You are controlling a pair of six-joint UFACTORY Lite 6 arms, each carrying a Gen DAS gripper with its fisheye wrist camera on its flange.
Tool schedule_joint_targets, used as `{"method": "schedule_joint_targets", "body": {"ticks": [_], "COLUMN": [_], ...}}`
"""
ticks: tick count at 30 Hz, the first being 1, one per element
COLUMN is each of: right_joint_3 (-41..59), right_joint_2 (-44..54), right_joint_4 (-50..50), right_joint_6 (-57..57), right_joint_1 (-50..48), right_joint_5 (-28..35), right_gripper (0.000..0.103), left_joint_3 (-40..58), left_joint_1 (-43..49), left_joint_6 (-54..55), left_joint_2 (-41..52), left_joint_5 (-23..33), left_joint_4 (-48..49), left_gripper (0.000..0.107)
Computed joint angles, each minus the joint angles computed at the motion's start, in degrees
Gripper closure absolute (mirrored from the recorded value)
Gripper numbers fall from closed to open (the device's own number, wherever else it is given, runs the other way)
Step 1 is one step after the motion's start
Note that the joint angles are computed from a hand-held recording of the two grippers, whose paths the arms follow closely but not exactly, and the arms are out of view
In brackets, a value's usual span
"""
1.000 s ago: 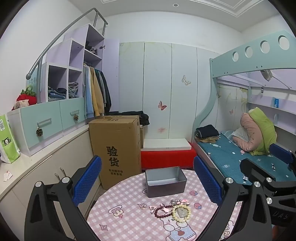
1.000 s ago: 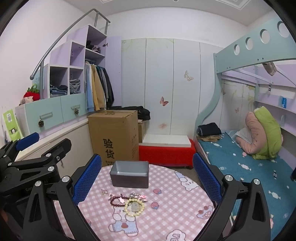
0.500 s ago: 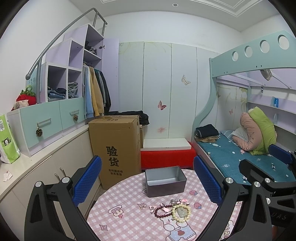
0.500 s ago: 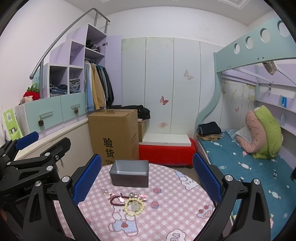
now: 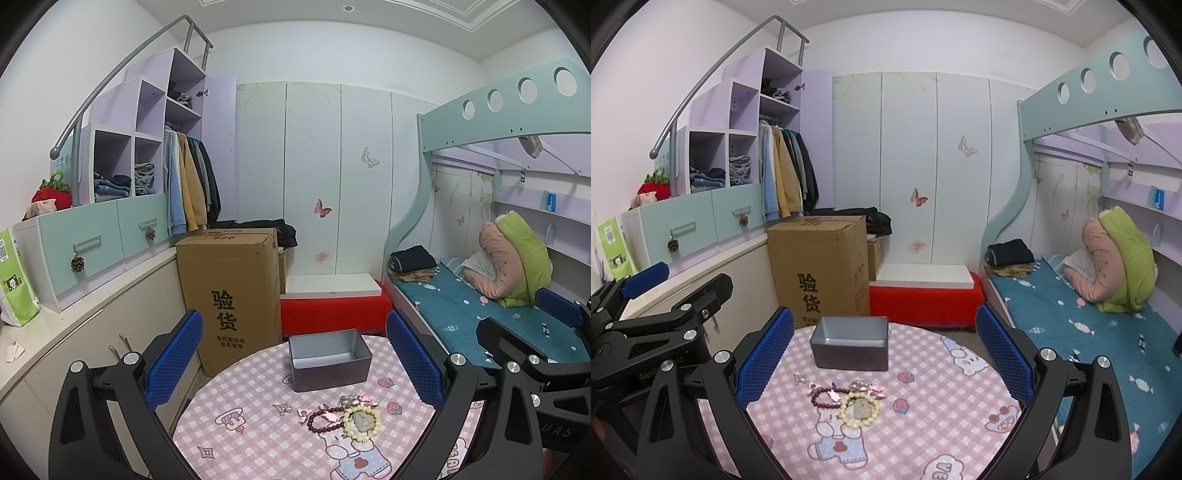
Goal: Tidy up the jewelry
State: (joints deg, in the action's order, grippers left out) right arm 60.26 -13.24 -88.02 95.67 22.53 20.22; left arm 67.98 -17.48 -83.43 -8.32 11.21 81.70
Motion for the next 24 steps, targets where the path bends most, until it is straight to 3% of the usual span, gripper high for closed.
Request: {"method": "schedule_joint_targets", "body": {"ticks": [8,16,24], "right_joint_3": [-0.26,-0.87,-0.97], "right_joint_2": [0.30,0.15,0.47], "right_joint_4": [-0.64,-1.20,-1.54], "right_joint_6": [1.02,1.92,2.41], "right_joint_1": [-0.49,-0.61,-1.05], "right_joint_5": [-0.67,-0.90,-1.39], "right_gripper": [0.007,0.007,0.007], "left_joint_3": [-1.81,-1.12,-2.23], "left_joint_1": [-0.92,-1.00,-0.61], "left_joint_6": [-8.23,-6.78,-14.00], "left_joint_2": [-0.09,0.39,1.19], "left_joint_5": [0.81,0.87,0.55], "left_joint_4": [7.96,6.53,13.83], "left_gripper": [0.011,0.011,0.011]}}
